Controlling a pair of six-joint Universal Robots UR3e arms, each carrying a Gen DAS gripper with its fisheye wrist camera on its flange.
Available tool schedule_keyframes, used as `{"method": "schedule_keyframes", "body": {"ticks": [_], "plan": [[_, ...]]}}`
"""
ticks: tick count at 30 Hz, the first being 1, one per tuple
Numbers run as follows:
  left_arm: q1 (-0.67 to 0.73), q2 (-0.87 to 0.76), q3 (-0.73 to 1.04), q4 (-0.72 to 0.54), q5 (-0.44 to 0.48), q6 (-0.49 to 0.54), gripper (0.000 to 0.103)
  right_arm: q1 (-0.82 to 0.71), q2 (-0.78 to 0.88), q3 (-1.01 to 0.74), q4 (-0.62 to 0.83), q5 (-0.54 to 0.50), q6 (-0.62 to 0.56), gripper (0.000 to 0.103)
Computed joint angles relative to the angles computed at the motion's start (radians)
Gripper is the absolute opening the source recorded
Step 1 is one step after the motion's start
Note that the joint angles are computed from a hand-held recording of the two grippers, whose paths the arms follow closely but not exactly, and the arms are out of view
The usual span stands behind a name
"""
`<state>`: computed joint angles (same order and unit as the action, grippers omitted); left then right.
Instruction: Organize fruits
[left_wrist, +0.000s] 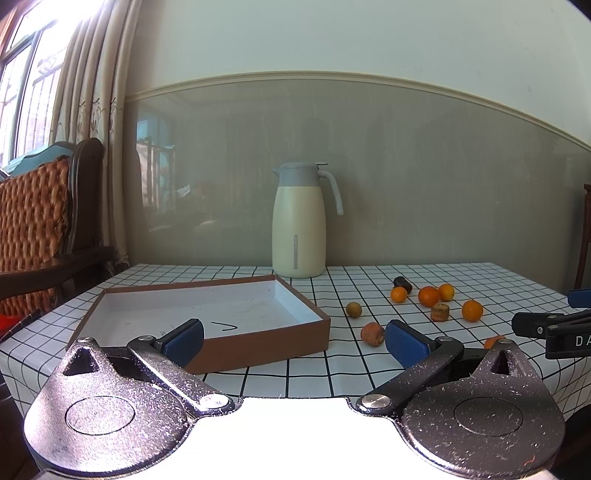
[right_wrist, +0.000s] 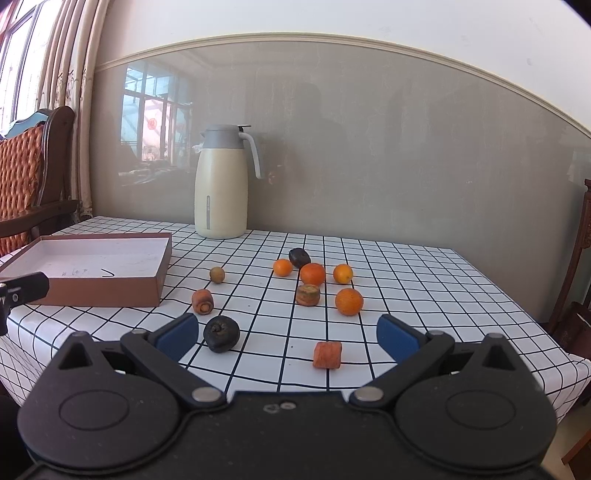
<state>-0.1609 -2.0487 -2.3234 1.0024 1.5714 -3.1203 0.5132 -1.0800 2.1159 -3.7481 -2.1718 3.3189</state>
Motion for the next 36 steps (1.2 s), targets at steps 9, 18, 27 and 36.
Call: {"method": "schedule_keyframes", "body": {"ticks": [9, 18, 27, 36], "plan": [[0.003, 0.002, -0.003, 0.0, -0.002, 0.0, 0.103, -0.003, -0.002, 0.003, -0.001, 0.003, -0.002, 0.097], [0.002, 0.004, -0.003, -0.001, 0.0, -0.002, 0.103, -0.004, -0.002, 0.003, 0.001, 0.003, -0.002, 0.097], [0.027, 0.042, 0.049, -0.145, -0.063, -0.028, 0.103, -0.036, -0.027, -0.017, 0.078, 0.041, -0.014, 0.097], [-0.12, -0.195, 0.47, -0.424, -0.04, 0.053, 0.103, -0.211, 0.008, -0.134, 0.313, 0.193, -0.049, 0.08]]}}
